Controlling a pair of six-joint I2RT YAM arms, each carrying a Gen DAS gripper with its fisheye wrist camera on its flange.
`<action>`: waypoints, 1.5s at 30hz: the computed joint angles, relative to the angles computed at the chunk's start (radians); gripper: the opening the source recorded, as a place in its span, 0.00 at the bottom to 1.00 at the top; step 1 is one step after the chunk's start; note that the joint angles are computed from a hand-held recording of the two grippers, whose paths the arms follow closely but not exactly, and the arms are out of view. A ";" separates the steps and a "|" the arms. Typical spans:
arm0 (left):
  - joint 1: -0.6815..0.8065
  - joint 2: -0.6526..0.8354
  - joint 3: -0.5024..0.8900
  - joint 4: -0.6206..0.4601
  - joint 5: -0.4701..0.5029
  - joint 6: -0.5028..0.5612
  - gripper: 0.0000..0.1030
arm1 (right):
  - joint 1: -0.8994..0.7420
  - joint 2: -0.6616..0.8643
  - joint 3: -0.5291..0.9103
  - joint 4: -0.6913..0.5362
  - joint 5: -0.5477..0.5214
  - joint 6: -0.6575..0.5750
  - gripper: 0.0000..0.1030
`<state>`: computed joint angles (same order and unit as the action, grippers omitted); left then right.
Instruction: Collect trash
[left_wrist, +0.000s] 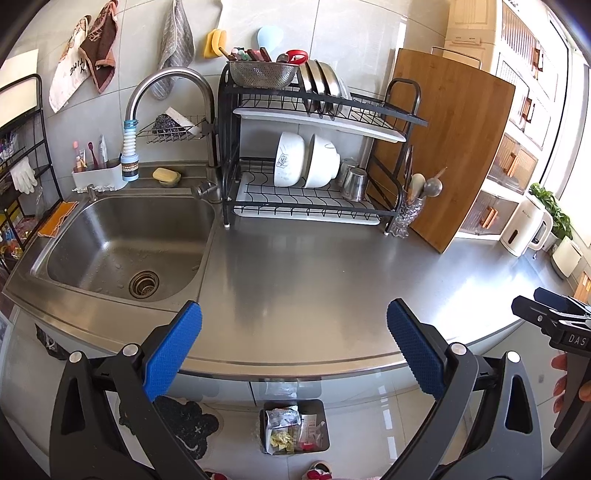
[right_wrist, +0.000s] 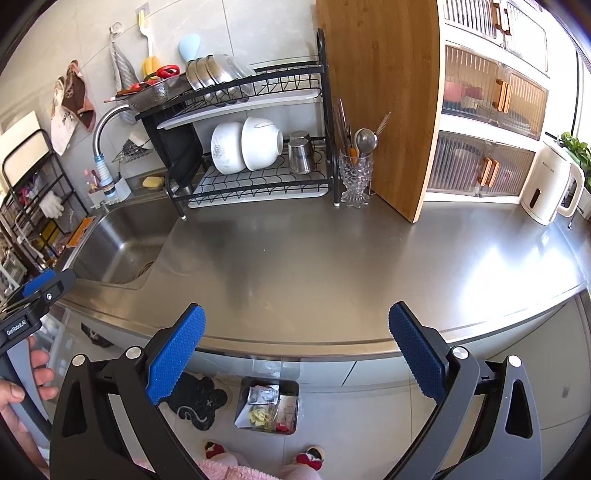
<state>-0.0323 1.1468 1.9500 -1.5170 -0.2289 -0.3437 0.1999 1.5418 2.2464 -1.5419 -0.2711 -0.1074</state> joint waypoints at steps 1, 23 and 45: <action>0.001 0.000 0.000 0.000 0.001 -0.001 0.92 | 0.002 0.003 0.005 -0.002 0.002 0.001 0.97; -0.006 0.006 0.014 -0.010 -0.019 -0.003 0.92 | -0.001 0.004 0.014 -0.013 0.005 -0.002 0.97; 0.008 -0.002 -0.001 -0.005 -0.011 0.008 0.92 | -0.002 0.011 0.021 -0.012 0.012 -0.006 0.97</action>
<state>-0.0244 1.1445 1.9495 -1.5221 -0.2401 -0.3354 0.1977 1.5532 2.2676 -1.5540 -0.2591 -0.1130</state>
